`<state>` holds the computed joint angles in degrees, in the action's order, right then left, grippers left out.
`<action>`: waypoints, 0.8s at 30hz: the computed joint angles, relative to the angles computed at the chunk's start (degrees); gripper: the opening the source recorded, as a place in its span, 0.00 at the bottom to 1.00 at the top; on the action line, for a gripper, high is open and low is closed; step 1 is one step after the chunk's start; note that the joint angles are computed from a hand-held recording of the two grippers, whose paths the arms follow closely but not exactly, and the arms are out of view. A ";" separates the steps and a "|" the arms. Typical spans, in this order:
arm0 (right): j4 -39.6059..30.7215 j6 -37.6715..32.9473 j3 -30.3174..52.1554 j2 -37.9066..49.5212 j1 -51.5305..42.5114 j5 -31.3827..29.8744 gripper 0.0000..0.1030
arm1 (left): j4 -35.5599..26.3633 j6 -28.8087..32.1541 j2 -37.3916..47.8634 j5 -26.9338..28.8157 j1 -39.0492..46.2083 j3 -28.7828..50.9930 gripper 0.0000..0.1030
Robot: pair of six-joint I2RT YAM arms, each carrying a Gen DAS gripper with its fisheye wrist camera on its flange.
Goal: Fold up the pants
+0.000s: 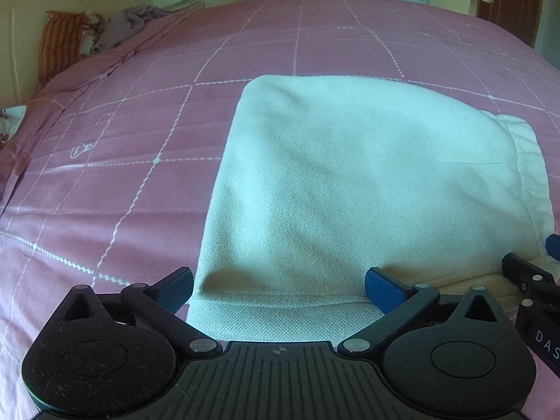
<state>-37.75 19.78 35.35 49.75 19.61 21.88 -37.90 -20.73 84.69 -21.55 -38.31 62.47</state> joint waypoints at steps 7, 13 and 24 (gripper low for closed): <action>-2.32 2.72 -0.28 -2.86 0.31 0.08 0.54 | -0.85 -0.23 -3.36 9.69 3.37 -1.06 1.00; -7.07 5.09 1.56 -4.27 0.98 -0.49 0.69 | -6.28 -1.47 -5.23 1.11 -1.61 0.83 1.00; -24.29 12.96 4.74 -19.98 -4.75 -14.66 1.00 | -20.92 -4.76 -17.68 -10.29 -11.47 2.82 1.00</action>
